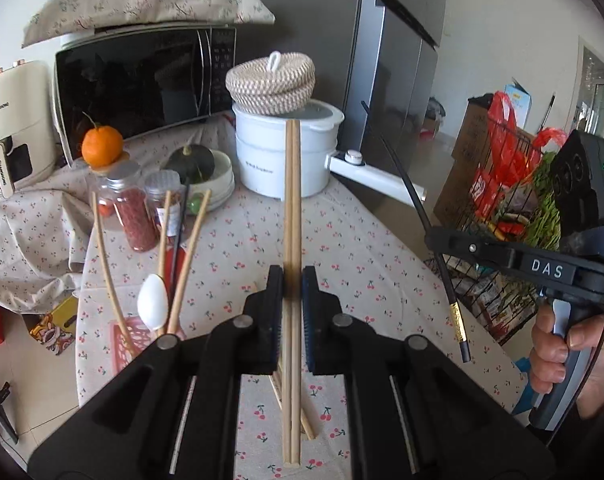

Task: Organize utensils
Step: 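Release the wooden chopstick into the holder from the left gripper while right gripper carries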

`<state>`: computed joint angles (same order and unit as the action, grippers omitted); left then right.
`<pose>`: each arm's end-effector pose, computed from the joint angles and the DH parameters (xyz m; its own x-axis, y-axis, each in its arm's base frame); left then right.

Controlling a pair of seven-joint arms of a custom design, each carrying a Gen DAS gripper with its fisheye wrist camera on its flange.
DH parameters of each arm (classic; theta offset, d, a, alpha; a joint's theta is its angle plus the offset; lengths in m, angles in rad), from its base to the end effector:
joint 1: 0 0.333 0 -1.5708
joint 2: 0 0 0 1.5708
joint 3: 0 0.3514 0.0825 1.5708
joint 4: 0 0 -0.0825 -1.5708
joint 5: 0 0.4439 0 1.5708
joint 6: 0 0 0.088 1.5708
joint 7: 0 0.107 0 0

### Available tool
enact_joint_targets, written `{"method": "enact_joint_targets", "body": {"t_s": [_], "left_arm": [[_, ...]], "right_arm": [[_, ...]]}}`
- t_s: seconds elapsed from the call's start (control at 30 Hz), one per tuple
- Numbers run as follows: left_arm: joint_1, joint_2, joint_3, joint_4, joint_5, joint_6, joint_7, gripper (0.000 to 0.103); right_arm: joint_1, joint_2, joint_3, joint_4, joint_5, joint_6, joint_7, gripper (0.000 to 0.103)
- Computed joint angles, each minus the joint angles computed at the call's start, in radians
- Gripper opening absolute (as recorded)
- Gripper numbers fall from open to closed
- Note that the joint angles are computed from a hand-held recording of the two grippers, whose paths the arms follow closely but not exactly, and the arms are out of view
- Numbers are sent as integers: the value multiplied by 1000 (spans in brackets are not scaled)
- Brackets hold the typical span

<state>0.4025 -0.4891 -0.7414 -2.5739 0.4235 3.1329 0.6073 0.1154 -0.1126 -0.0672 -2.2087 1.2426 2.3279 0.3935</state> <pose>0.4475 -0.2166 0.4767 0.0381 -0.9923 0.1181 -0.5627 -0.1190 -0.8180 0.5826 0.0438 0.4664 0.5356 -0.6952 -0.4793 -0.7193 -0.0783 -0.6903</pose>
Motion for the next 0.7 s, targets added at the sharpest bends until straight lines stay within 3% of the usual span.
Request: {"method": "enact_joint_targets", "body": {"t_s": [0.1, 0.2, 0.4, 0.53, 0.7], "left_arm": [[139, -137, -82, -69, -41, 154, -62, 10], [261, -263, -161, -125, -127, 238, -87, 10], [449, -418, -328, -169, -296, 305, -107, 10], [529, -496, -420, -169, -366, 330, -74, 11], [596, -510, -500, -149, -387, 313, -33, 11]], "right_arm": [[15, -37, 3, -26, 73, 3, -59, 7], [39, -60, 13, -47, 129, 33, -111, 7], [88, -65, 38, -62, 149, 87, -148, 7], [118, -66, 50, -70, 177, 121, -189, 7], [147, -80, 61, -90, 237, 162, -259, 7]]}}
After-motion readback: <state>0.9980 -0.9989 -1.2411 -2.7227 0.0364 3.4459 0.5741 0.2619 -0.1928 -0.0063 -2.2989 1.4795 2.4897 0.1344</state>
